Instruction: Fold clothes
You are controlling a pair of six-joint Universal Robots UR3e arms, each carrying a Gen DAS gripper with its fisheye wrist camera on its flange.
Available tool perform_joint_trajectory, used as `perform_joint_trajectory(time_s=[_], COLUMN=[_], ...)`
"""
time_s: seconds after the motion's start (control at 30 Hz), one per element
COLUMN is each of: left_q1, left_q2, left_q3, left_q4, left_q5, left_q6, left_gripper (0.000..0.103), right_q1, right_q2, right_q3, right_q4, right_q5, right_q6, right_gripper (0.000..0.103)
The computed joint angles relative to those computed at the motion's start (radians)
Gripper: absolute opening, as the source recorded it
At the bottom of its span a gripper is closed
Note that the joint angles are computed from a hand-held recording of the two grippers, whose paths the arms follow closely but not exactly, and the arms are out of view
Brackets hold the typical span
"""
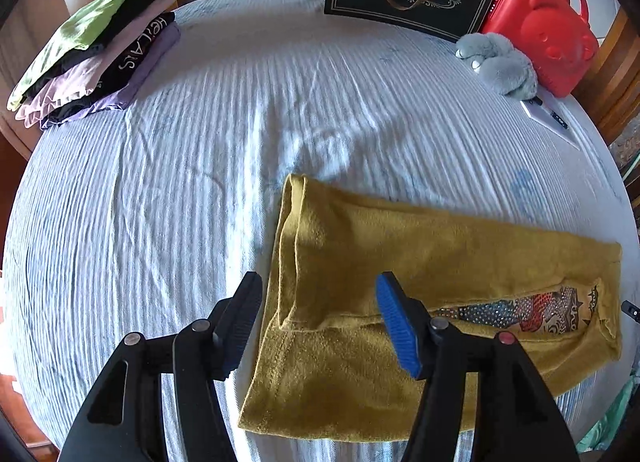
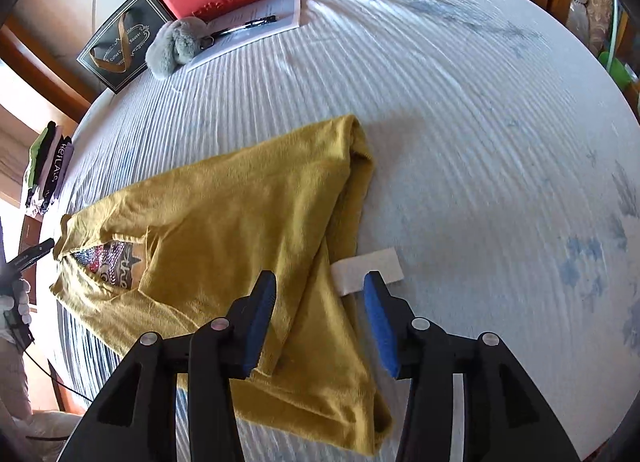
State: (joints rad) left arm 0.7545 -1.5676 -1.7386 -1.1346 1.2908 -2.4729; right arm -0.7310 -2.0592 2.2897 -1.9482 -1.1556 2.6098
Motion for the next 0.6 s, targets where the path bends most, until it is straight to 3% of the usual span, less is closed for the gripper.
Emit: perform_joint_trajectory(time_s=[0.1, 0.2, 0.37, 0.4, 0.43, 0.5, 0.6], left_q1=[-0.024, -0.060, -0.074, -0.076, -0.078, -0.081, -0.074], left_q2=[0.001, -0.007, -0.006, -0.006, -0.007, -0.008, -0.003], left_q3=[-0.037, -0.060, -0.073, -0.073, -0.073, -0.068, -0.057], left_q4=[0.039, 0.093, 0.127, 0.131, 0.133, 0.134, 0.125], left_q5=[0.028, 0.077, 0.089, 0.090, 0.092, 0.093, 0.085], left_q6=[-0.001, -0.020, -0.022, -0.022, -0.024, -0.027, -0.027], left_gripper=[0.059, 0.034, 0.026, 0.025, 0.024, 0.023, 0.022], right_q1=[-0.007, 0.032, 0.140, 0.163, 0.199, 0.303, 0.257], right_q2=[-0.058, -0.085, -0.015, -0.002, 0.000, 0.052, -0.013], right_q3=[0.009, 0.004, 0.019, 0.027, 0.036, 0.018, -0.007], right_q4=[0.071, 0.100, 0.009, -0.023, -0.073, -0.160, -0.073], right_q5=[0.014, 0.019, -0.045, -0.063, -0.090, -0.194, -0.165], right_q6=[-0.042, -0.062, 0.057, 0.087, 0.109, 0.154, 0.115], right_gripper=[0.046, 0.051, 0.055, 0.053, 0.044, 0.004, 0.005])
